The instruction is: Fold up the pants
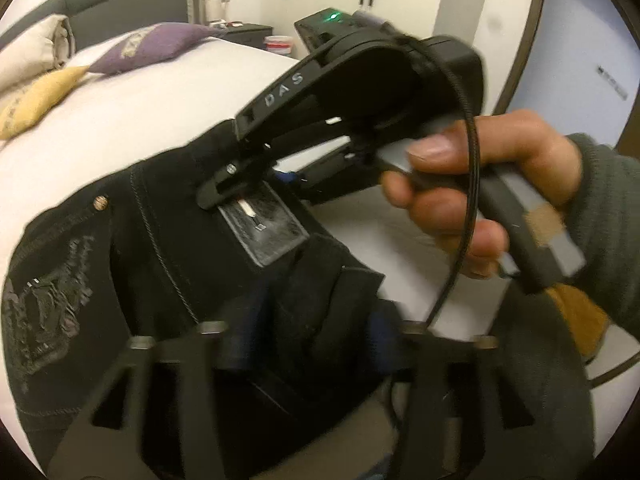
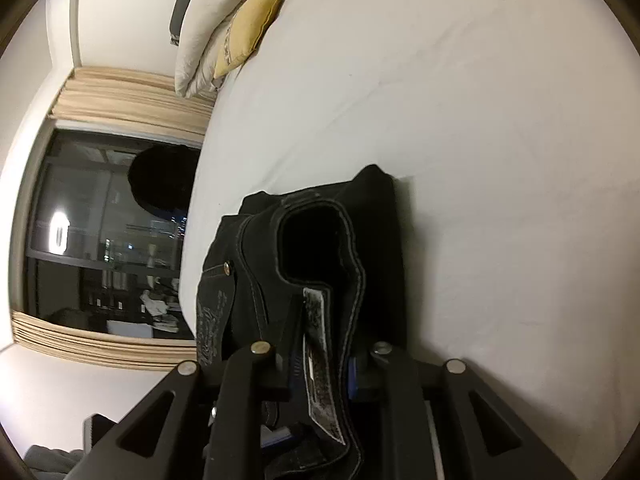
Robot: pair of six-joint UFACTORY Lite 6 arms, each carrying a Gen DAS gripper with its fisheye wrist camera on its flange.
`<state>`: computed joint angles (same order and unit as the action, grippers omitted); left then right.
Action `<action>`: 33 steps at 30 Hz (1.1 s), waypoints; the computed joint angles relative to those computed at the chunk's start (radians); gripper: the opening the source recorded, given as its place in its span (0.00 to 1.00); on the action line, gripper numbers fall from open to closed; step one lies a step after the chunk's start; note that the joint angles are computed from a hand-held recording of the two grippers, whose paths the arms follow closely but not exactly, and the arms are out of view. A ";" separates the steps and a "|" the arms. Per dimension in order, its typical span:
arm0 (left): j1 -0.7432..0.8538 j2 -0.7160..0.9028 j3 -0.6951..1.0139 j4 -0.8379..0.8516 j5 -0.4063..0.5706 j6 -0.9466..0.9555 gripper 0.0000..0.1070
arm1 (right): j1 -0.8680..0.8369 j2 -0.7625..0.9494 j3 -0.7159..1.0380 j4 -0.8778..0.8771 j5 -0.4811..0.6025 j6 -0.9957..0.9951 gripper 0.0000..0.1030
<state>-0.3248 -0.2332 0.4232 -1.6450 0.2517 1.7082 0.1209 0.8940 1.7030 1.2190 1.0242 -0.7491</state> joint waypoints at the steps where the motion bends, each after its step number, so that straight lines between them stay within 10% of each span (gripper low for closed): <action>1: 0.018 -0.020 -0.012 0.044 0.034 -0.043 0.62 | -0.007 -0.011 -0.015 0.011 0.004 -0.006 0.22; 8: 0.591 -0.429 -0.069 0.598 0.595 -0.399 0.62 | -0.102 -0.278 -0.233 -0.022 -0.120 0.013 0.56; 12: 0.961 -0.232 0.080 0.575 0.801 -0.219 0.63 | -0.101 -0.477 -0.419 0.158 0.002 -0.144 0.56; 18: 0.960 0.088 0.189 0.541 0.618 -0.142 0.62 | 0.062 -0.576 -0.704 0.282 -0.016 -0.281 0.56; 19: 0.963 0.133 0.192 0.535 0.613 -0.134 0.62 | 0.067 -0.553 -0.745 0.289 -0.061 -0.293 0.48; 20: 0.980 0.171 0.190 0.518 0.612 -0.096 0.62 | 0.046 -0.516 -0.795 0.338 -0.064 -0.346 0.14; 21: 0.987 0.176 0.165 0.498 0.597 -0.051 0.62 | -0.004 -0.485 -0.855 0.408 -0.034 -0.419 0.00; 25: 1.019 0.121 0.099 0.462 0.593 0.061 0.62 | -0.138 -0.551 -1.000 0.433 0.016 -0.489 0.00; 27: 1.026 0.110 0.122 0.476 0.626 0.011 0.62 | -0.162 -0.646 -1.009 0.340 -0.009 -0.409 0.05; 29: 1.078 0.031 0.117 0.471 0.732 0.006 0.62 | -0.165 -0.747 -0.989 0.288 -0.035 -0.329 0.40; 33: 1.033 0.025 0.133 0.440 0.690 0.027 0.63 | -0.082 -0.715 -0.784 0.345 -0.017 -0.273 0.56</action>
